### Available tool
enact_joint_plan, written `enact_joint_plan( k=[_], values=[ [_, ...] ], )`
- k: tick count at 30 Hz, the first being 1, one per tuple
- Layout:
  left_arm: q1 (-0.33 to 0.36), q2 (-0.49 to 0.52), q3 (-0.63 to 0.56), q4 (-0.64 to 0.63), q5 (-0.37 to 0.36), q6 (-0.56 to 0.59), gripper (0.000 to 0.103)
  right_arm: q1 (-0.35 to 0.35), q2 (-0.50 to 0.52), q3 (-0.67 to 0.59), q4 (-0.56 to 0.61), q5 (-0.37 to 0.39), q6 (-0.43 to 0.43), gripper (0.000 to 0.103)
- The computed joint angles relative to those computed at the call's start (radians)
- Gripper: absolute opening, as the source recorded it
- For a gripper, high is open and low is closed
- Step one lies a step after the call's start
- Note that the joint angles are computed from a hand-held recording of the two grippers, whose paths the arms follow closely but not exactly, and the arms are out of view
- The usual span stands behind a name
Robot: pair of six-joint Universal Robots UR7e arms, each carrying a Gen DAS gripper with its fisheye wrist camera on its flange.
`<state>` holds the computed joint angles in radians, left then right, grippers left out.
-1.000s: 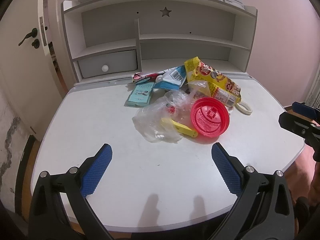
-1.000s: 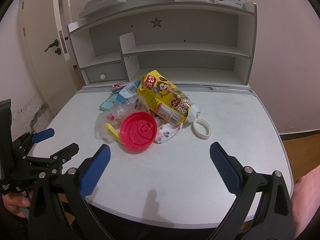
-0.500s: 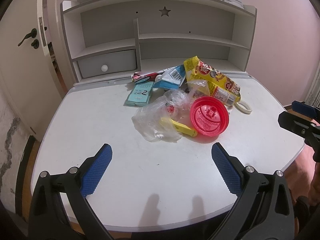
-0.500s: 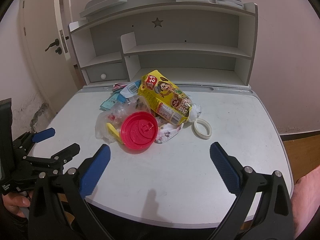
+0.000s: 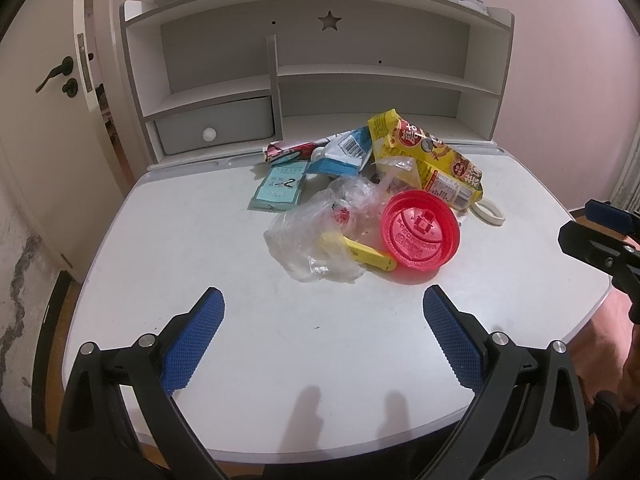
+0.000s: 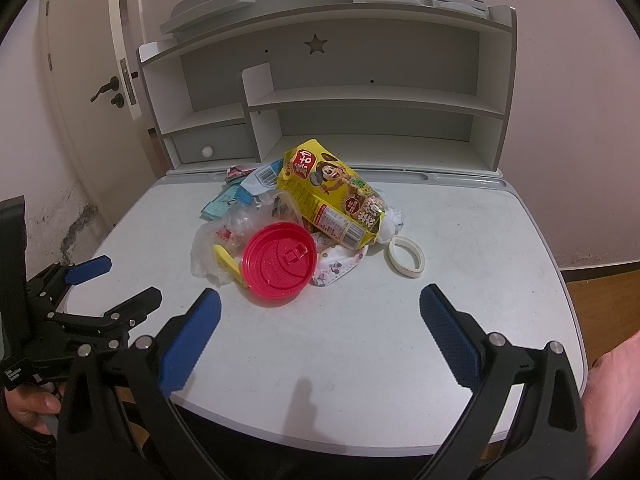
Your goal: Collect trash
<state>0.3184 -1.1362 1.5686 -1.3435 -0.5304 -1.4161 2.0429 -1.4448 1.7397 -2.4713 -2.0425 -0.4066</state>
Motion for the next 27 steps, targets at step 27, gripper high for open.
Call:
enact_joint_plan(
  k=[27],
  values=[
    [0.305, 0.048, -0.223, -0.142, -0.046, 0.525, 0.097, -0.082, 0.100, -0.115, 0.140, 0.051, -0.014, 0.096]
  ],
)
